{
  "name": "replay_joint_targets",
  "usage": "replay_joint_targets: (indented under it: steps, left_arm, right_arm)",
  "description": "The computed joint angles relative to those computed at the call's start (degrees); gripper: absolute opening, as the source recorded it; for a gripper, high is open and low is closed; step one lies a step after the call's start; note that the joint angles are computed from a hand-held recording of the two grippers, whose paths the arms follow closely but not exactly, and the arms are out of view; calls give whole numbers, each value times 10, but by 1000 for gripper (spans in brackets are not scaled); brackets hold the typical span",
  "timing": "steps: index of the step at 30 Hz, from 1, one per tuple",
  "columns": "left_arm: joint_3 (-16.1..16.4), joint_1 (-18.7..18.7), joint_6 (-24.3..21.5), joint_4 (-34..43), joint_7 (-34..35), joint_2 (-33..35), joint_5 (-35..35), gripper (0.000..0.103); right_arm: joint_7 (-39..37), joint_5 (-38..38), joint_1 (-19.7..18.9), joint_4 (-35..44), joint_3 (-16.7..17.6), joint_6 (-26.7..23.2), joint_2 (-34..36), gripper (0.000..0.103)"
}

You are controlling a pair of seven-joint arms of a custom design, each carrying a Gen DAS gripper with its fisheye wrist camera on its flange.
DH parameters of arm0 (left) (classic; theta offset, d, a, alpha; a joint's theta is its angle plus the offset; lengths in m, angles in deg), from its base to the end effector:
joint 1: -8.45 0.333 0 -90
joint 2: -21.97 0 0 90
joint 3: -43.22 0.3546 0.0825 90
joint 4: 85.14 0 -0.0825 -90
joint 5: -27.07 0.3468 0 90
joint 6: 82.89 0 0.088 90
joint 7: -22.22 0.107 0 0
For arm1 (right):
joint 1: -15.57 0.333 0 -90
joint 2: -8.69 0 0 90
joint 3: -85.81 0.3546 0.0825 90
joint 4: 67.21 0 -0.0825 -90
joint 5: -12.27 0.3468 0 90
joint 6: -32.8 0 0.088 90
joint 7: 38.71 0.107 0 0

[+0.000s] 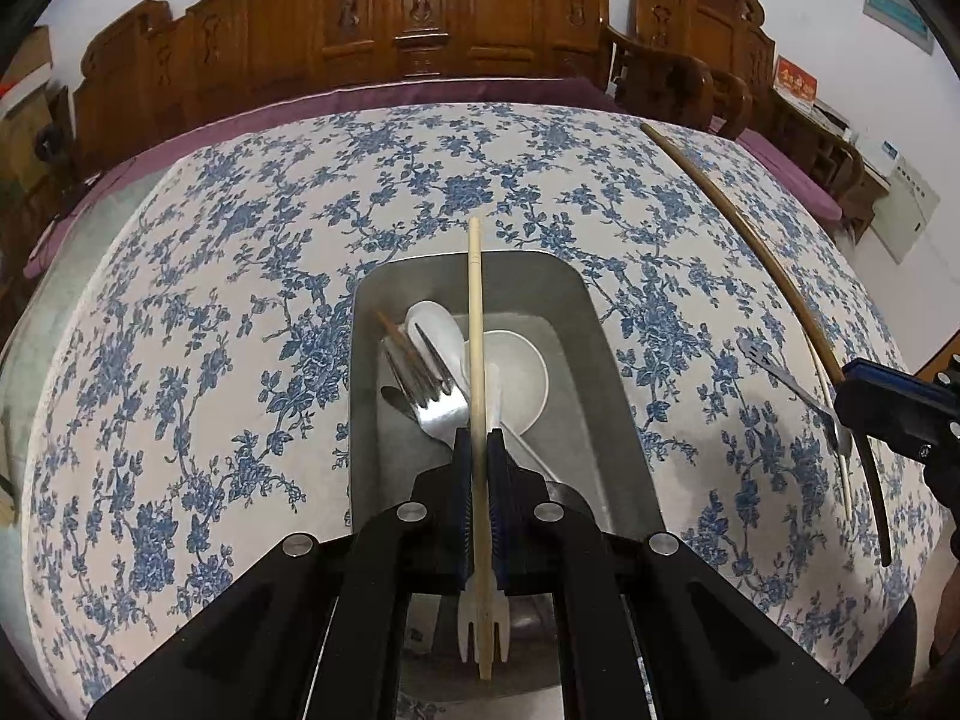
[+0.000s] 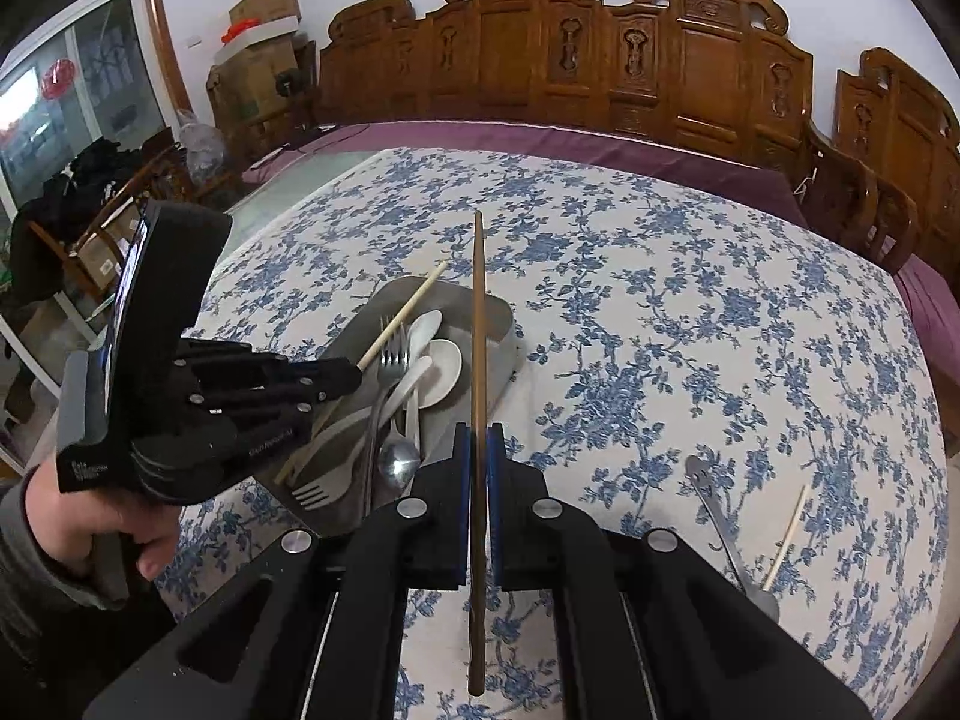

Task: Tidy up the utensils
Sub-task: 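Drop the bamboo chopstick into the grey tray with the left tool while the right tool carries the dark chopstick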

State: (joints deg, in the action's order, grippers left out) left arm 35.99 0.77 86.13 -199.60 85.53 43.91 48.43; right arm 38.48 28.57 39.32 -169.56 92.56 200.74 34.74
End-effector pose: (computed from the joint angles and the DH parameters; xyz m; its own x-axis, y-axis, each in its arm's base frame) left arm 0.6110 -0.1787 0.3939 -0.1295 -0.9906 0.0438 -0.8310 0.0843 -0.5499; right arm 0.6076 0.3214 0.4369 0.4893 -0.8621 -0.1315 -0.7075 -0.3042 -0.6379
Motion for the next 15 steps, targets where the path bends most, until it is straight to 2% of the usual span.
replay_joint_targets:
  steps: [6,9,11,13,15]
  left_arm:
    - [-13,15,15,-8,7,2,-19,5]
    - [29,-20,36,-21,-25,-9,17,5]
    - [44,-31,48,-30,-42,-16,37,7]
    - [69,-46,67,-44,-71,-26,62,17]
    - [75,-45,80,-56,-88,-34,73,18]
  right_arm:
    - [7,-5,6,14,-5,-5,9,6]
    - [11,-8,9,18,-7,-7,12,6]
    - [15,-10,11,22,-9,-10,16,6]
    - [16,-10,11,25,-7,-9,19,6]
    - [19,-9,12,28,-7,-8,23,6]
